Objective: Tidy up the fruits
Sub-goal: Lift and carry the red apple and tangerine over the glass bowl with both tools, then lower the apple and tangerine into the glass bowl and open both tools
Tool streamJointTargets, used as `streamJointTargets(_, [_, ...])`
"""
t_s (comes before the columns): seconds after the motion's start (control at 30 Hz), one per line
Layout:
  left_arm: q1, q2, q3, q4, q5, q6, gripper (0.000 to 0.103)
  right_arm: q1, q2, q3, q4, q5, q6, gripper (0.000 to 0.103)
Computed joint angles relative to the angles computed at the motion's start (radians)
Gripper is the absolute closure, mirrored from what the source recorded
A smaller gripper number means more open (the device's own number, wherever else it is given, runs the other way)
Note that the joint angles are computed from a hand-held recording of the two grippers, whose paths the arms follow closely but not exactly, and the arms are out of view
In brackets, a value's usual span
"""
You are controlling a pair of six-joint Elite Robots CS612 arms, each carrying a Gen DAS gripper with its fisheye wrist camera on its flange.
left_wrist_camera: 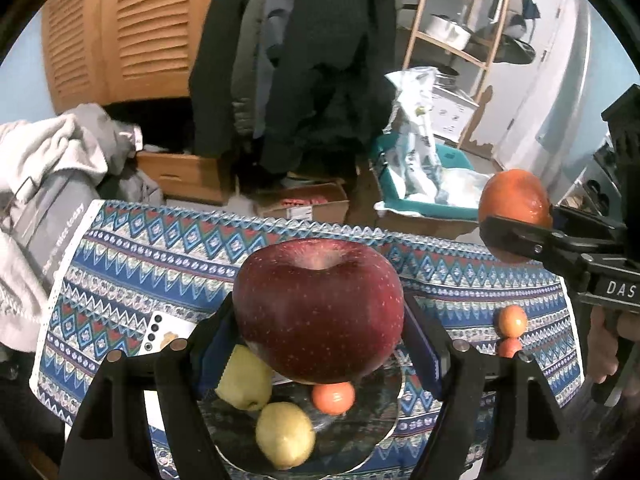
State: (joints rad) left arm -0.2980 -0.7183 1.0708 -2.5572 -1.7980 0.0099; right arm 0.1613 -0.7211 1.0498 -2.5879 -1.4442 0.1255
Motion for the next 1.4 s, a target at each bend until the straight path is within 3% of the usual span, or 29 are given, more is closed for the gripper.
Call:
streamJointTargets(0.4, [0.021,0.068,-0.074,0.099,0.017,-0.033,0.025,0.018,0.071,-0.099,0.116,0.020,-0.030,0.036])
streamJointTargets(1.07, [0.019,0.173,-0.209,0.305,0.030,-0.053,0.025,0.020,0.116,-0.140,0.217,0.039,-0.047,0.036])
streamJointTargets(1.17, [0.020,0.174,-0.206,0.287,0.024,-0.058,0.030,0.020,0.116,-0.139,0.221,0.041,-0.050,0.036])
streamJointTargets(1.4, [0.017,0.150,-0.177,0.256,0.051,-0.046,0.030,0.024,0.119,-0.142,0.237,0.040,-0.052,0.036])
